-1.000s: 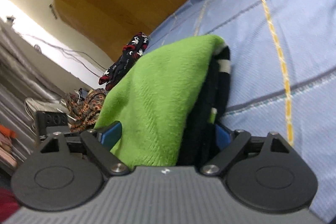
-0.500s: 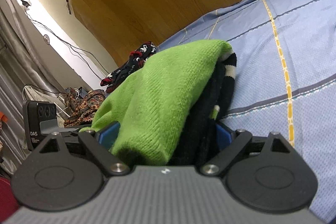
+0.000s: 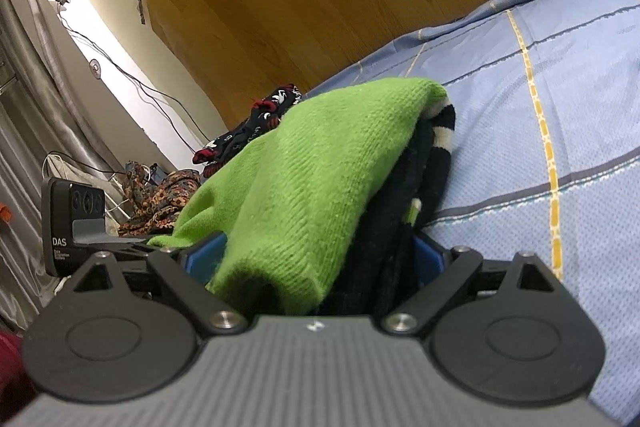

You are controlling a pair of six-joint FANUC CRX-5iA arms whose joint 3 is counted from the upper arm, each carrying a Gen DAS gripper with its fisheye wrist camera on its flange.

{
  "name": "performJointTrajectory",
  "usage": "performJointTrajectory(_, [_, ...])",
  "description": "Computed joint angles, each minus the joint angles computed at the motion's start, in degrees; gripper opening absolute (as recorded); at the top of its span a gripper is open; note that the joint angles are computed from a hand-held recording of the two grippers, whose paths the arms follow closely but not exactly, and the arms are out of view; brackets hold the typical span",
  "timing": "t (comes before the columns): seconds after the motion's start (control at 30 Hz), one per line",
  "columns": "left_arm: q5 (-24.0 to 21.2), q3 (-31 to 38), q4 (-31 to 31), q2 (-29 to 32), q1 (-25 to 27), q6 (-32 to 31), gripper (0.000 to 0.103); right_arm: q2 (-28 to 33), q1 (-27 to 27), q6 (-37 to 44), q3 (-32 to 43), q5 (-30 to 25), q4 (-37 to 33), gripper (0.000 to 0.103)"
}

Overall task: Fold small clothes
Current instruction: 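Lift the wrapped bundle with both grippers and carry it beside the patterned sweater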

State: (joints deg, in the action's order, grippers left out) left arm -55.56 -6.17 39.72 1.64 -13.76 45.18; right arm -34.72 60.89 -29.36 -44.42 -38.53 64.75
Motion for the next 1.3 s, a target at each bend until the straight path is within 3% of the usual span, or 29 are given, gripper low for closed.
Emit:
performJointTrajectory(0.1, [-0.1,0.1,0.1,0.1,0.0,0.0,0.103,-0.1,-0.2,2.0,-0.3,1.1,0.3,0.103])
performJointTrajectory(0.33, [0.4,-2.1,3.7,-0.4,0.8,-3.8,0.103,1.6,1.9,1.6,0.0,-3.1,3.0,0.103])
performJointTrajectory(0.47, [0.8,-3.7,6.2,-0.8,1.3,-5.5,0.103,3.5,3.7,6.0,2.4,-6.5,0.4,0.103])
performJointTrajectory(0.5, [1.0,-3.9,6.2,-0.9,1.2,-5.1,0.103,4.7,4.6,9.3,3.7,-8.2,-1.0,0.101])
performJointTrajectory(0.57, [2.0,-3.9,5.4,-1.3,0.8,-3.7,0.103,7.6,6.6,15.4,6.6,-12.2,-2.8,0.084])
performJointTrajectory(0.67, [4.5,-5.9,7.0,-2.3,0.1,-2.4,0.099,9.3,7.4,16.9,7.5,-13.7,-1.4,0.061])
performJointTrajectory(0.77, [8.7,-8.1,8.4,-4.3,-1.1,-4.6,0.078,10.4,8.3,20.1,8.2,-16.3,0.5,0.051])
performJointTrajectory(0.8, [9.2,-8.2,9.4,-4.6,-1.3,-5.5,0.067,10.7,8.2,21.6,8.4,-16.5,1.1,0.05])
performJointTrajectory(0.93, [8.7,-6.1,13.5,-3.1,-1.1,-7.0,0.057,11.4,4.4,25.7,8.7,-12.1,5.6,0.047])
performJointTrajectory(1.1, [14.9,-4.4,17.4,-2.2,-2.3,-11.1,0.056,14.3,-4.0,28.0,10.6,-3.9,12.0,0.046])
performJointTrajectory(1.3, [19.6,2.3,19.3,2.1,-2.5,-13.3,0.056,19.2,-16.1,29.1,14.8,8.8,19.8,0.046])
